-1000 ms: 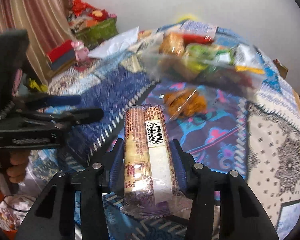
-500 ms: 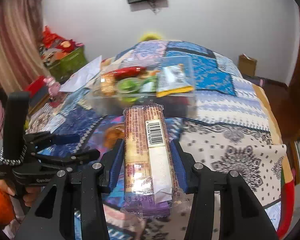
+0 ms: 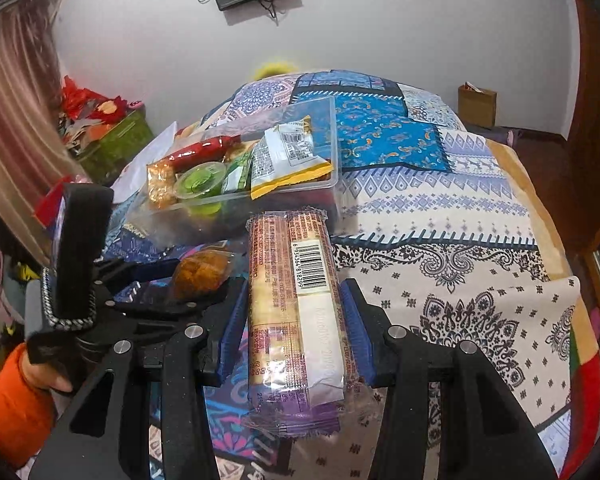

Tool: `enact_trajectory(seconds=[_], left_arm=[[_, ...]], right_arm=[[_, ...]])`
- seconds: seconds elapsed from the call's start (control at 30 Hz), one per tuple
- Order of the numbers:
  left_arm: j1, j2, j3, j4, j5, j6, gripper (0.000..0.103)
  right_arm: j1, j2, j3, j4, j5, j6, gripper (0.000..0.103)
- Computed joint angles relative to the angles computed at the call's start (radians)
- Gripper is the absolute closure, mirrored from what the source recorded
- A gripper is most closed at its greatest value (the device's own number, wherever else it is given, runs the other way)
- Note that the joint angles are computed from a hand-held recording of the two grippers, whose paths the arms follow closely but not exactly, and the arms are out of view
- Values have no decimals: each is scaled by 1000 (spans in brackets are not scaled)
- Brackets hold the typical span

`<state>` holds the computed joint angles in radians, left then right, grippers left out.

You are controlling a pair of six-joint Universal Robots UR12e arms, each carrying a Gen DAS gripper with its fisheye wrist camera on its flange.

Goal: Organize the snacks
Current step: 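Grasp long biscuit pack with right tool while left tool grasps orange cookie bag, then lower biscuit pack into box with right tool while left tool drops cookie bag in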

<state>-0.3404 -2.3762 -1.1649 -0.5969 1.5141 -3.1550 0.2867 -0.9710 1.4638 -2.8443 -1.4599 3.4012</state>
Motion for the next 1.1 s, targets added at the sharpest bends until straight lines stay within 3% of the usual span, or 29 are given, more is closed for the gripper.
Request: enact_trajectory(seconds=[0.2,0.3,0.77,1.1], left_arm=[[2,19,-39,72,-14,-12,58],[5,39,-68,106,-20,-14,64],[32,144,-185,312,-29,-64,67],[48,124,-116,383,-3,-108,67]], right_arm=[[2,1,-4,-9,-1,1,59],[3,-1,-5,-17,1,7,59],[14,4,-47,-74,-19,1,59],[22,61,-156,-80,-22,-35,59]])
